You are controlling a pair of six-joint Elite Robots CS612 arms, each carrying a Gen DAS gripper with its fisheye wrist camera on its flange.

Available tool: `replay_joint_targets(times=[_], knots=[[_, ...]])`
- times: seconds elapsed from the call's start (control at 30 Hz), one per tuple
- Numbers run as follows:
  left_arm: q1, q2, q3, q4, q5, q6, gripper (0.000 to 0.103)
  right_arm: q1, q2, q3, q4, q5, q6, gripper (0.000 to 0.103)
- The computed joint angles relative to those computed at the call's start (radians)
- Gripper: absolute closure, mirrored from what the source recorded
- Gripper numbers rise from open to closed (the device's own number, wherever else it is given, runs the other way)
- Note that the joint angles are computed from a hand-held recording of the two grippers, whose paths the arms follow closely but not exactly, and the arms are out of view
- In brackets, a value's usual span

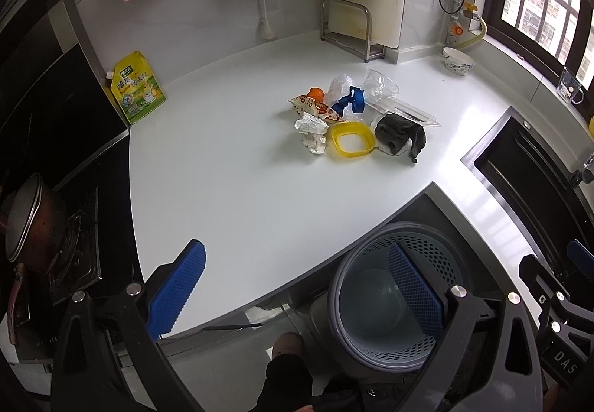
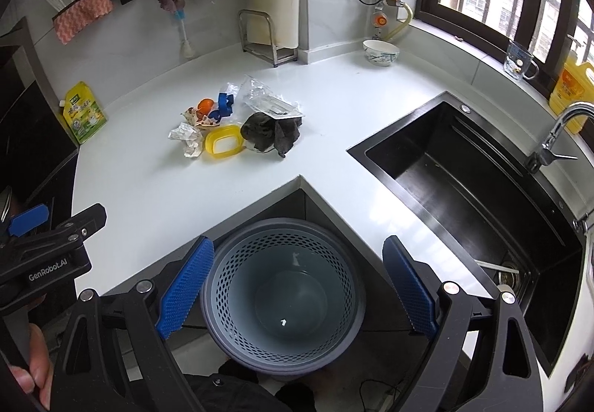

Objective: Collect trash
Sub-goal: 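Move both tools forward to the trash pile on the counter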

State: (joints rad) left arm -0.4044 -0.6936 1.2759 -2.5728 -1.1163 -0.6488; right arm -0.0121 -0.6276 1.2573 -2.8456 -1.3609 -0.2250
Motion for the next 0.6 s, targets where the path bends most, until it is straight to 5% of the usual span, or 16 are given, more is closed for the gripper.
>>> replay_joint_targets(times=[0.3,0.6], knots=[[-0.013,0.013,-0.008,0.061,0.06,-0.146,0.006,-0.048,0.048,-0.063,0.061,0.223,-0.124,0.015],[0.0,0.053,-0.058,0.04,0.104,-0.146,0.006,-0.051,0.157,-0.266,0.162,0.296,-0.123,0.015]])
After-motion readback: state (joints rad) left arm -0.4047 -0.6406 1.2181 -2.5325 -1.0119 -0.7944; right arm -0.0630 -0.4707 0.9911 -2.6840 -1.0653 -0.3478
